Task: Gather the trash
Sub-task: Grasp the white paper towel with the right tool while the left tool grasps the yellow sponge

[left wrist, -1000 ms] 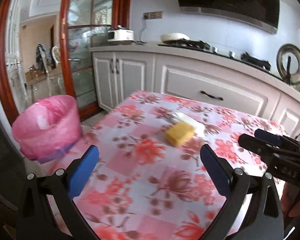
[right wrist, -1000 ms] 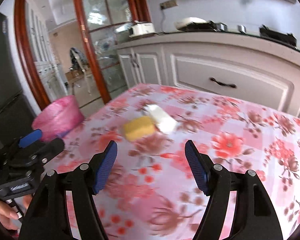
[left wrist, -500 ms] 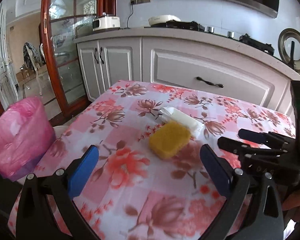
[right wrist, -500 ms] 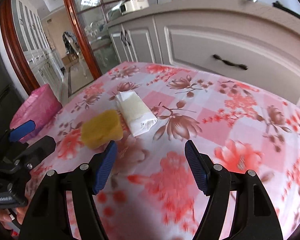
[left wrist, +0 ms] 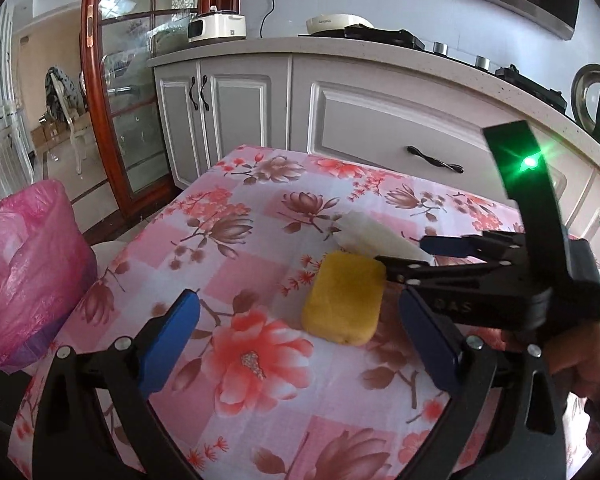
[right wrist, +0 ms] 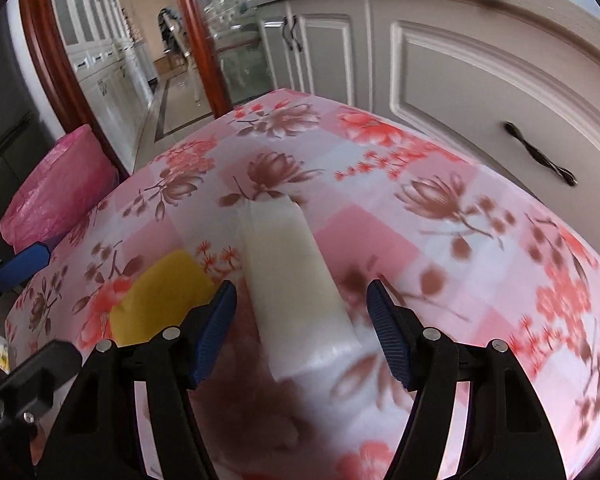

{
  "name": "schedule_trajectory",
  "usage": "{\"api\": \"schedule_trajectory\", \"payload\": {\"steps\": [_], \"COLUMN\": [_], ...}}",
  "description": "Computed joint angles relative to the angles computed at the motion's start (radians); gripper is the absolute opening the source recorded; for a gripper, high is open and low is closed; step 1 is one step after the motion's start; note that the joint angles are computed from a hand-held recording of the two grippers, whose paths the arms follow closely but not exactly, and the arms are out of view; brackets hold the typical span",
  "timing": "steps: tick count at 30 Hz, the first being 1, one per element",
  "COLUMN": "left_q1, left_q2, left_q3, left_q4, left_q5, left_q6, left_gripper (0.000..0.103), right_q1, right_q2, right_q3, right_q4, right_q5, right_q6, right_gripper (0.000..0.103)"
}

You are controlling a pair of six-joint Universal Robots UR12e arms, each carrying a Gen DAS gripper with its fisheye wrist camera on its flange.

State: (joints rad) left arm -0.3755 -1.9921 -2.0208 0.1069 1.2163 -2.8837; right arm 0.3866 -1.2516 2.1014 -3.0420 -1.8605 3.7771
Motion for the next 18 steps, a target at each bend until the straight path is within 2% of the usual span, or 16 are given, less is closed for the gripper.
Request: {"api": "schedule_trajectory", "payload": {"steps": [2,3,5,13,18], "left_q1": [-0.001,-0.002,-0.002,-0.025,-0.061], "left_q2": [-0.005,-0.008,-0.010,-0.026,-0.045], "left_q3": [0.008,0.015,0.022,0.041,0.079], "left_q4": [-0.008,-0.020,-0.036,-0.052,-0.141], "left_q5": [0.001,0.004,0.000,0.023,0.076], "left_q6": [0.000,0.001,-0.002,0.008,0.002], "left_gripper": [0.096,0.096,0.096,0.095,0.079], "right_q1": [0.001,-0.001,-0.002,0.008,0.012], "right_q2": [0.006,0.005,-0.003,-0.060,-0.083], "right_q3": [-0.008,-0.006,0.014,0.089,0.121], "right_q4": [0.000,-0.003,-0.040,-0.097,-0.130], "right_q5": [-0.006,-0.003,0.002,-0.073,-0.084], "right_q6": [-0.014,-0.015,-0.003,0.071,0.092], "right_gripper": [0.055,0.047,0.040,0.037,0.037]}}
